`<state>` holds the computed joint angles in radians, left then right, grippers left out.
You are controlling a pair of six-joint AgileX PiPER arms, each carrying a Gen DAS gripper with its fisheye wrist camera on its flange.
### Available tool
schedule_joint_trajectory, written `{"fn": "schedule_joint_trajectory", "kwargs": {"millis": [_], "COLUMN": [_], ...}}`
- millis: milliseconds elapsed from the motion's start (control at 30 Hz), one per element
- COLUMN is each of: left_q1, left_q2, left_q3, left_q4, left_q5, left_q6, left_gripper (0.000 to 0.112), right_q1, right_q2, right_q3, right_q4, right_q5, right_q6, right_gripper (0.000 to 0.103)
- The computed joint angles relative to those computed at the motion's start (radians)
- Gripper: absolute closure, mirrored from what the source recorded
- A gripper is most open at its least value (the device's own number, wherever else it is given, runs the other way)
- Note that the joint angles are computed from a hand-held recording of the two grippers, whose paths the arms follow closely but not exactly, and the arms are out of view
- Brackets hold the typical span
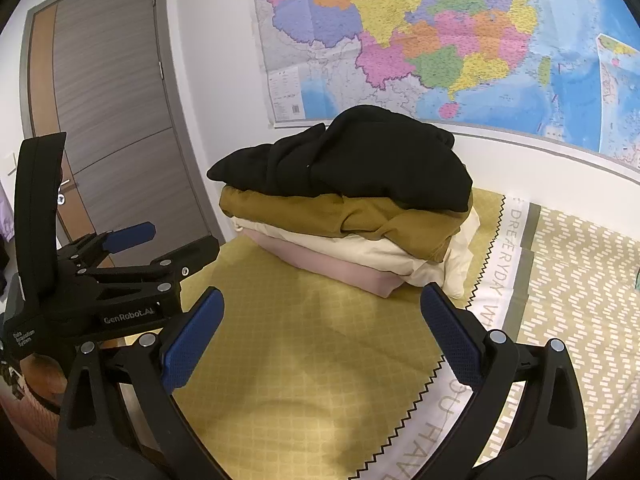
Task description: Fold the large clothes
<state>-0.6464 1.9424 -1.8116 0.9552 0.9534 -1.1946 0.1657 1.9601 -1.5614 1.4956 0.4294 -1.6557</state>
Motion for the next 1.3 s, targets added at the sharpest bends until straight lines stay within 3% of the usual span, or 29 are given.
{"fn": "schedule_joint_trajectory", "kwargs": {"millis": [1033, 1300], "left_q1": [-0.018, -0.017], "left_q2": [0.002, -0.004], "left_q3": [0.015, 0.041], "left_q4": [0.007, 0.019], "left_q5": [0.019, -0.006], "left_q6": [-0.027, -0.069], "left_gripper": [0.016, 0.016], "right_q1": [0.0, 0.002], "right_q2": [-0.002, -0.005], "right_q3": [0.012, 0.021], "right_q4": [-0.005, 0.011], "right_q5": [0.001, -0.005], "right_q6": [0.009, 0.001], "right_gripper": [0.006, 0.006]}}
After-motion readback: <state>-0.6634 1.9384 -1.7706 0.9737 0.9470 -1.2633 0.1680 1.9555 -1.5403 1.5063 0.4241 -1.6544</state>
